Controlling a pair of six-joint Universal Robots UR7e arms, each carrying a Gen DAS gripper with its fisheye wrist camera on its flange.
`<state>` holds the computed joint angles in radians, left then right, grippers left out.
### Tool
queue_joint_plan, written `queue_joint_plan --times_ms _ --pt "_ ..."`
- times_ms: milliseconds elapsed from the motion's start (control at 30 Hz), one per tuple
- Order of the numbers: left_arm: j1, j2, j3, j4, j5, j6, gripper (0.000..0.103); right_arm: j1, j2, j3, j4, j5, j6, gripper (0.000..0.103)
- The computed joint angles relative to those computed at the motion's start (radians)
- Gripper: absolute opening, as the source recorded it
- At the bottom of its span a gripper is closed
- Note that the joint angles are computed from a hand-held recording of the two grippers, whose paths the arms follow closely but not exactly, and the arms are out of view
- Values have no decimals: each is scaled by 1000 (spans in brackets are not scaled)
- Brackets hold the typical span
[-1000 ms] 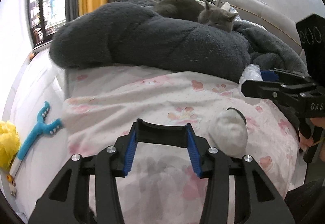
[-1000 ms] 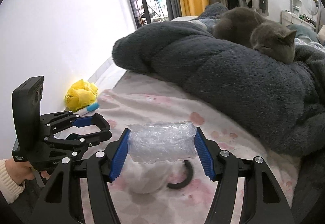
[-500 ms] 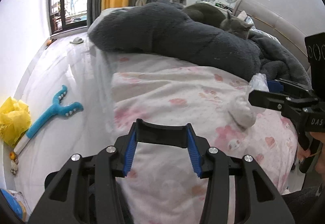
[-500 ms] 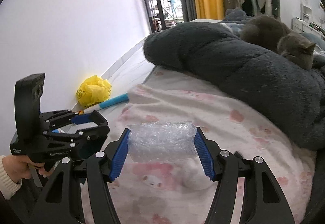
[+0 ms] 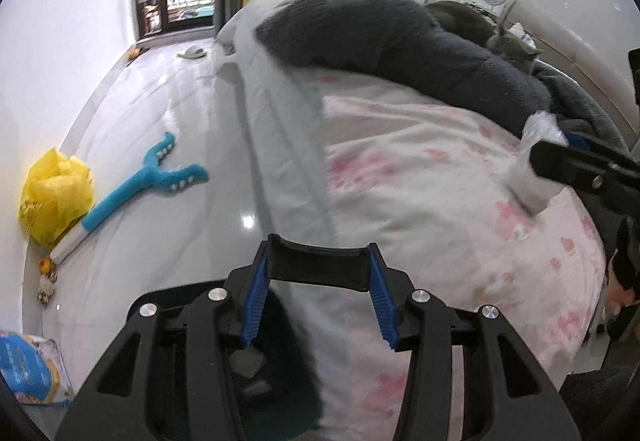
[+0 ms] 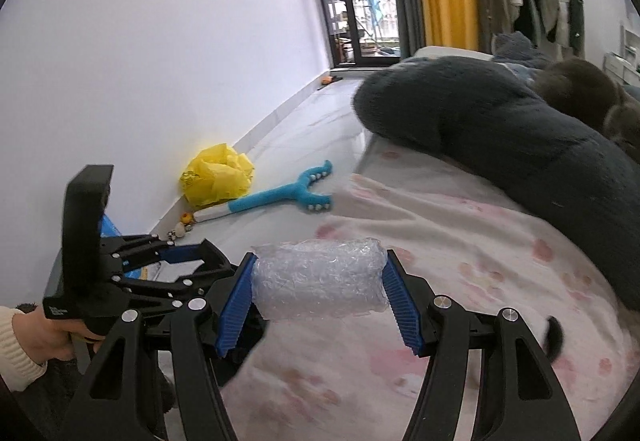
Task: Collect trash
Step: 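Carry the black arc with the left gripper while the right carries bubble wrap to the bin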
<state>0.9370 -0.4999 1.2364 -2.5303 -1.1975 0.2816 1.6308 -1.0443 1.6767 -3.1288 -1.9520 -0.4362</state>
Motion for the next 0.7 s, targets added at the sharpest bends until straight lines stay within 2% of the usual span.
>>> queue_joint_plan --times_ms 333,567,700 --pt "67 -20 -10 55 44 -28 50 31 107 -111 70 15 -10 64" --pt "102 -22 -31 154 66 -52 51 45 176 -186 126 27 -14 64" --pt "114 -26 -37 197 84 -48 65 48 205 -218 158 28 -13 64"
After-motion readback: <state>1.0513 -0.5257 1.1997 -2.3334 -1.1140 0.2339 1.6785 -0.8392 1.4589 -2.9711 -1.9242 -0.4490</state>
